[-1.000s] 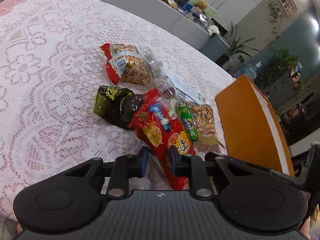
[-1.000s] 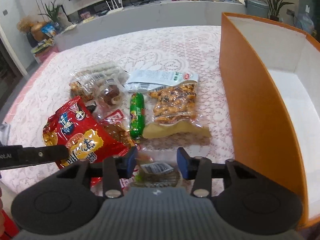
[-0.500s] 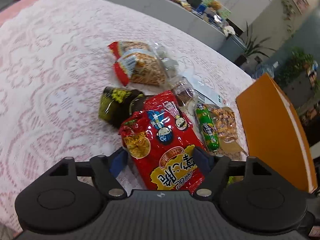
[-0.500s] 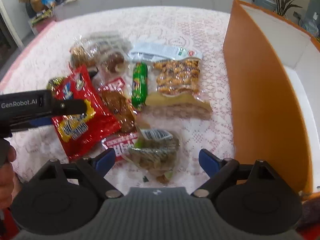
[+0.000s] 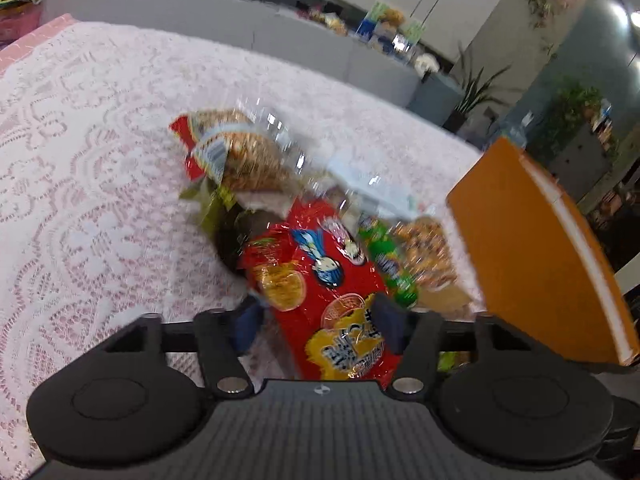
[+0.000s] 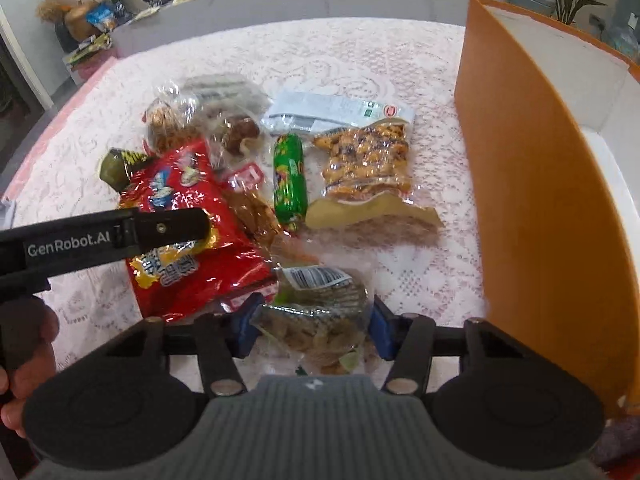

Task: Organize snacks
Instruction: 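Grasp the red chip bag with the left tool while the right tool grasps the clear packet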

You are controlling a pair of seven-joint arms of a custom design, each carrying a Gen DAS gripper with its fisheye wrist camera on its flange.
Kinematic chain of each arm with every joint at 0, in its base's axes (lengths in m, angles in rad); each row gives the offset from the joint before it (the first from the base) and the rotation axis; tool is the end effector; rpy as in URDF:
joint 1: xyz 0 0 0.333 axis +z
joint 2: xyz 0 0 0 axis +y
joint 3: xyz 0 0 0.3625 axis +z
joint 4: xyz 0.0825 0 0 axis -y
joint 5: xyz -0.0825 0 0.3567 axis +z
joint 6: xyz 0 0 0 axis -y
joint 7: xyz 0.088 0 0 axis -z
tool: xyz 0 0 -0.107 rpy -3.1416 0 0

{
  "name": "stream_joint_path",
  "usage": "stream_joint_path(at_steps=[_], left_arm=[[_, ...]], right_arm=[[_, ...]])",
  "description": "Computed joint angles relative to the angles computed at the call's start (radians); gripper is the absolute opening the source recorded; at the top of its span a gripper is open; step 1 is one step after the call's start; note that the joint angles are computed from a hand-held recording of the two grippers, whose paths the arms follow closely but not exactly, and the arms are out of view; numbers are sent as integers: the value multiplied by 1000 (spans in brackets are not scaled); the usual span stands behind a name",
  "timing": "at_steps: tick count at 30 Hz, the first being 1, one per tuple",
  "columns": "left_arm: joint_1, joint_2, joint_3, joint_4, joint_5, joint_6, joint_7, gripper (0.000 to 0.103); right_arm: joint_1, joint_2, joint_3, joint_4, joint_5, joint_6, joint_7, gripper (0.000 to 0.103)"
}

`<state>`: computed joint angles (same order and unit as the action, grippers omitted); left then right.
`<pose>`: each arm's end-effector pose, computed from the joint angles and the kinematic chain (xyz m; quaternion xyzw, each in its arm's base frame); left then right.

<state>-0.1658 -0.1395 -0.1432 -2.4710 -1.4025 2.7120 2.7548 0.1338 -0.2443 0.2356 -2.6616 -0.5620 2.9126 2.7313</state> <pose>0.4368 -0.1041 0.4293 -0.5534 0.7327 -0.3958 0.0154 0.3720 0.1820 0.4289 -0.5845 0.7643 -0.1580 0.2217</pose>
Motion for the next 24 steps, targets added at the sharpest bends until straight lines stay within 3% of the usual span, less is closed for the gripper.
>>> stream_joint_path(at_steps=[3,7,10,15,19,21,24], left_arm=[[8,-21,16,-5,-35,-50,24,35],[17,-50,25,-17,-54,-104,67,32],[28,-48,39,-12,-33,-191,57,34],[33,-31,24,0,-38,-182,26,39],[61,25,47,38,70,-328,-119,48],[59,41,23,43,105,-278,-164,47],[49,42,10,40,77,-222,-127,43]], right_arm=[[-13,-7,10,0,-16,0,25,53],[-75,-34,57,-10,-102,26,124,52],[-142,-51,105,-8,-201,40,225,52],[-107,-23,65,0,-197,51,222,52],[-42,-1,-8,-19,-95,100,136,52],[-22,13,-23,-26,-32,119,91,52],[-67,18,28,-16,-53,112,96,52]])
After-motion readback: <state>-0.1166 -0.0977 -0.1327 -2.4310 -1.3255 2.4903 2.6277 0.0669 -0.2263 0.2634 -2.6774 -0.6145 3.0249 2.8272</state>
